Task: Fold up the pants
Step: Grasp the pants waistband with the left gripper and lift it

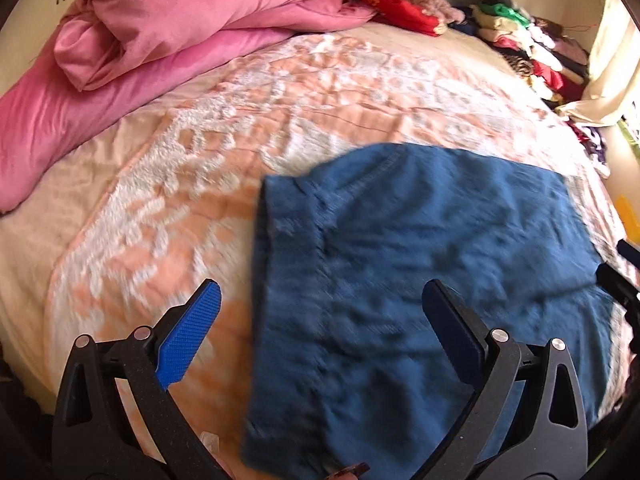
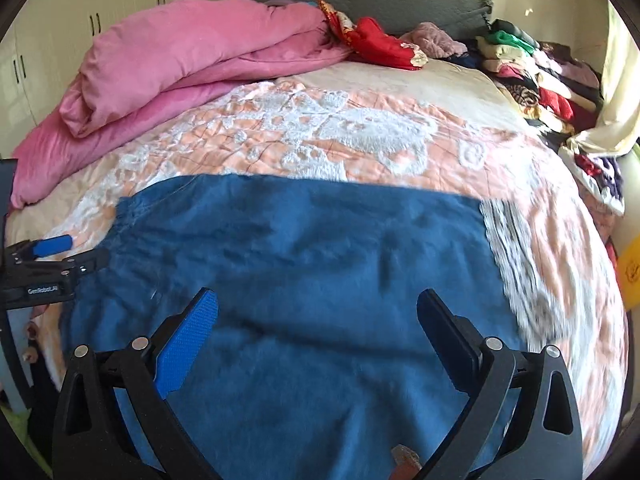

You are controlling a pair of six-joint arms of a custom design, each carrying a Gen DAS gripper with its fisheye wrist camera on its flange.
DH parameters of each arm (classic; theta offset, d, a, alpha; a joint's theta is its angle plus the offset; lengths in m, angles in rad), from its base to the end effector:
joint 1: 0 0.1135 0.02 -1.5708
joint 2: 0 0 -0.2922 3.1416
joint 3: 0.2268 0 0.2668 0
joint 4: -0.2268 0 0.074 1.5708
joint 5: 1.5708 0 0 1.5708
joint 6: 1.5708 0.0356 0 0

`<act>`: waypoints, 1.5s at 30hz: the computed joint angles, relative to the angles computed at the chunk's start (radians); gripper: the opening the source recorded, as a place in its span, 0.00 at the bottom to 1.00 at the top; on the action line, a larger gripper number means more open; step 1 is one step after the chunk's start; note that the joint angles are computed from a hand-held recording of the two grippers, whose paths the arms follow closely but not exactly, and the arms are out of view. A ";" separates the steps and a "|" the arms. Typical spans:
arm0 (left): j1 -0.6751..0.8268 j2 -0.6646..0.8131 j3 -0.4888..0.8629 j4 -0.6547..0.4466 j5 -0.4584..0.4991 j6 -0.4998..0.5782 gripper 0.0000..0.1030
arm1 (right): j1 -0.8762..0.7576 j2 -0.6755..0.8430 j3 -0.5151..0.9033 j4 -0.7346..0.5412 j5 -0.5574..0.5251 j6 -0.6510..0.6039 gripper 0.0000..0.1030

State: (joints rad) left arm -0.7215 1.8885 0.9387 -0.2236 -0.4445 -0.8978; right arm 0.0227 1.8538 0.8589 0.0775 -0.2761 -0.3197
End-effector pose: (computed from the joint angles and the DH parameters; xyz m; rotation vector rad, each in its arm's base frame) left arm 0.2747 -0.2213 0.1167 -0.3403 2.5318 0.0257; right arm 0.3590 0.0179 0.1228 -0.5309 2.3938 0.2137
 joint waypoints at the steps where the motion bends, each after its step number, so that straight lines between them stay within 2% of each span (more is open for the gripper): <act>1: 0.029 0.010 0.010 -0.002 0.011 0.023 0.92 | 0.011 0.027 0.037 -0.012 -0.001 -0.008 0.96; 7: 0.168 0.050 0.021 0.095 0.099 0.160 0.92 | 0.082 0.216 0.300 -0.104 0.036 -0.043 0.96; 10: 0.217 0.094 0.056 0.104 0.137 0.222 0.92 | 0.116 0.304 0.418 -0.145 0.075 -0.092 0.96; 16: 0.247 0.160 0.112 0.125 0.163 0.295 0.91 | 0.158 0.478 0.679 -0.302 0.059 -0.149 0.96; 17: 0.248 0.168 0.117 0.132 0.164 0.308 0.88 | 0.168 0.509 0.721 -0.322 0.072 -0.163 0.96; 19: 0.243 0.179 0.120 0.156 0.164 0.342 0.74 | 0.182 0.540 0.761 -0.336 0.094 -0.183 0.96; 20: 0.239 0.180 0.115 0.175 0.165 0.355 0.57 | 0.187 0.558 0.786 -0.349 0.099 -0.193 0.96; 21: 0.239 0.181 0.112 0.190 0.171 0.365 0.46 | 0.191 0.576 0.812 -0.363 0.096 -0.202 0.96; 22: 0.235 0.177 0.104 0.209 0.168 0.376 0.44 | 0.194 0.592 0.836 -0.382 0.089 -0.211 0.96; 24: 0.225 0.162 0.082 0.243 0.144 0.395 0.31 | 0.199 0.610 0.861 -0.394 0.085 -0.226 0.96; 29: 0.194 0.040 -0.039 0.372 0.146 0.405 0.26 | 0.218 0.621 0.860 -0.365 0.093 -0.264 0.96; 34: 0.152 -0.010 -0.077 0.382 0.123 0.406 0.26 | 0.228 0.612 0.828 -0.319 0.101 -0.290 0.95; 35: 0.147 -0.014 -0.080 0.383 0.119 0.406 0.26 | 0.227 0.610 0.824 -0.316 0.095 -0.291 0.91; 36: 0.144 -0.016 -0.083 0.383 0.120 0.403 0.26 | 0.223 0.607 0.818 -0.319 0.073 -0.295 0.79; 40: 0.135 -0.031 -0.105 0.394 0.116 0.387 0.26 | 0.217 0.586 0.786 -0.336 -0.005 -0.323 0.48; 41: 0.135 -0.033 -0.108 0.394 0.116 0.384 0.26 | 0.216 0.575 0.769 -0.336 -0.021 -0.328 0.35; 42: 0.132 -0.039 -0.115 0.396 0.111 0.379 0.26 | 0.216 0.558 0.742 -0.326 -0.028 -0.331 0.27; 44: 0.128 -0.048 -0.123 0.398 0.094 0.375 0.26 | 0.216 0.519 0.676 -0.275 -0.018 -0.333 0.16; 45: 0.125 -0.055 -0.130 0.398 0.085 0.372 0.26 | 0.211 0.499 0.645 -0.254 -0.022 -0.327 0.13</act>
